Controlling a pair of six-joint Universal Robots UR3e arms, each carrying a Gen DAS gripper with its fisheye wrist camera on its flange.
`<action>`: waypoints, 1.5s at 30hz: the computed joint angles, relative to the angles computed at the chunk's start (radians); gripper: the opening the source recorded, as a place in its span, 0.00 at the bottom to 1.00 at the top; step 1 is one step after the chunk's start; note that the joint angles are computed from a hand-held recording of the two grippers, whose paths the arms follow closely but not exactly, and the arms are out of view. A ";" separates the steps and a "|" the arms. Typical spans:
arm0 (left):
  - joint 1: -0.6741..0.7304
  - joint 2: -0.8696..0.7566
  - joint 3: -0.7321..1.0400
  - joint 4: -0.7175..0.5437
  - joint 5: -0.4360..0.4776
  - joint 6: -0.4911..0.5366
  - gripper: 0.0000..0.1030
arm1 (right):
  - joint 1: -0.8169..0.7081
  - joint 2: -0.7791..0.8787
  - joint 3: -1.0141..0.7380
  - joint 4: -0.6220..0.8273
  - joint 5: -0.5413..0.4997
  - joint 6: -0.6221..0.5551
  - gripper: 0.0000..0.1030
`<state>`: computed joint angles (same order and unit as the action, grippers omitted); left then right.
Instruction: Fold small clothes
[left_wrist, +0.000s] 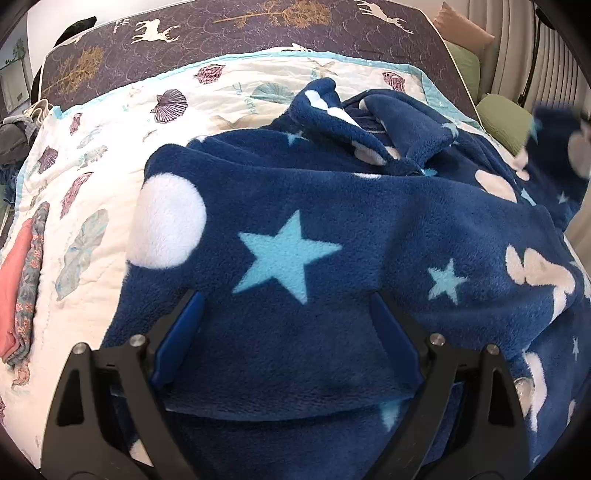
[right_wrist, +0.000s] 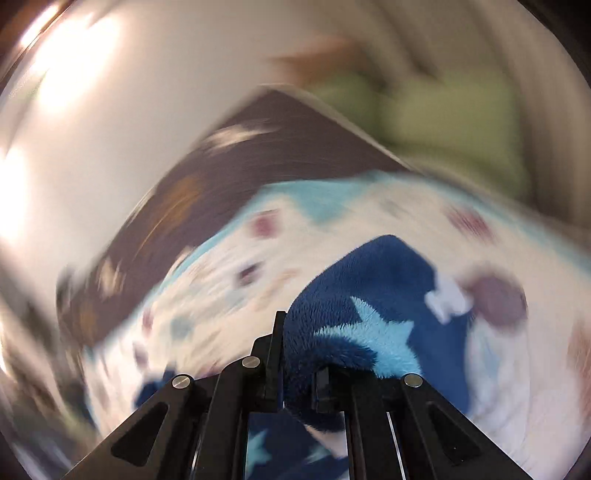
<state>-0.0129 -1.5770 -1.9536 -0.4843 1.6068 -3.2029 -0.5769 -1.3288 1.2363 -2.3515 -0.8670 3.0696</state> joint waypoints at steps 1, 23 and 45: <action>0.003 0.005 -0.004 0.001 -0.006 -0.001 0.88 | 0.054 -0.051 0.037 -0.007 -0.010 -0.059 0.08; 0.258 0.269 -0.016 -0.235 -0.461 -0.032 0.88 | 0.489 -0.382 0.591 0.040 -0.235 -0.514 0.58; 0.693 0.644 -0.192 -0.593 -0.645 0.160 0.88 | 0.586 0.048 0.002 0.584 0.157 -0.304 0.35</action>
<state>0.6799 -0.9328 -2.1452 -1.0769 0.9617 -3.0426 0.0090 -1.2807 1.2387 -1.7672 -0.7102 2.7653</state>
